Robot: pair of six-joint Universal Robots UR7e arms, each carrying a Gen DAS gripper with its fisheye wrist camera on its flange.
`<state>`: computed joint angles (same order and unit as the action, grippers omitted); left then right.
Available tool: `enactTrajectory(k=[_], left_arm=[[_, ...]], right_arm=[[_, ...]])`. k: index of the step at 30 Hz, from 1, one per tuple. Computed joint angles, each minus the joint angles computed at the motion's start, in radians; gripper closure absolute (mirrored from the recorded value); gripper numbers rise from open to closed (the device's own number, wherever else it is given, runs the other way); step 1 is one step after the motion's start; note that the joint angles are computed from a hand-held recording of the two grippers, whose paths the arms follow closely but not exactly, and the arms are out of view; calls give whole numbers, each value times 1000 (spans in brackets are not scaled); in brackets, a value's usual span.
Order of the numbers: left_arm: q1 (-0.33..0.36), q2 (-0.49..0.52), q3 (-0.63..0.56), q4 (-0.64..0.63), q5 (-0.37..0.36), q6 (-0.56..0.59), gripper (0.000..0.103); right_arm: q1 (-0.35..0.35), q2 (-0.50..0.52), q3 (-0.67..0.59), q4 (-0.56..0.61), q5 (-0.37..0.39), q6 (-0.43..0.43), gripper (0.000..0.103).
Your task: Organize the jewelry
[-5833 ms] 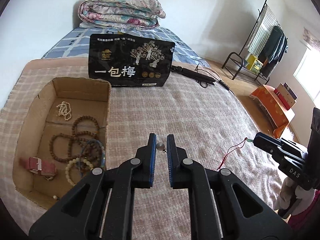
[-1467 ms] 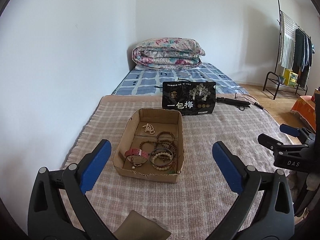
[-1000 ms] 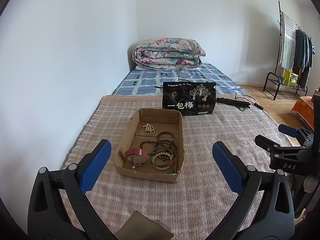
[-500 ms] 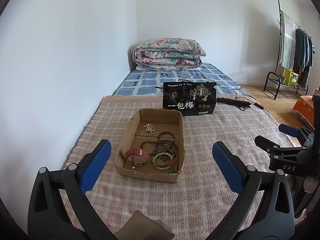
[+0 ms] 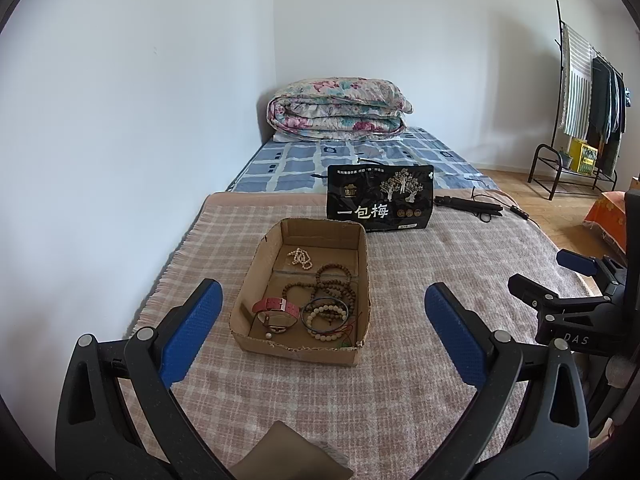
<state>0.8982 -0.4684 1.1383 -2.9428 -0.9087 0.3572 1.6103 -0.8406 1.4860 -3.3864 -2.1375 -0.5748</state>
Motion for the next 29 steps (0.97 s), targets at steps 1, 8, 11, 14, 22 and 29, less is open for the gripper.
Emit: enactTrajectory(k=[1, 8, 11, 14, 22, 29], left_arm=[[0, 0, 0, 0, 0, 0, 0], [0, 0, 1, -1, -1, -1, 0], [0, 0, 2, -1, 0, 0, 0], [0, -1, 2, -2, 1, 0, 0], [1, 2, -2, -5, 3, 2, 0], [4, 0, -4, -5, 4, 6, 0]], right_arm=[[1, 1, -1, 1, -1, 0, 0], [-1, -1, 3, -5, 0, -2, 0], [-3, -4, 6, -4, 1, -2, 0], [-2, -4, 5, -2, 1, -3, 0], [-4, -5, 8, -1, 2, -6, 0], [-4, -6, 9, 1, 2, -8, 0]])
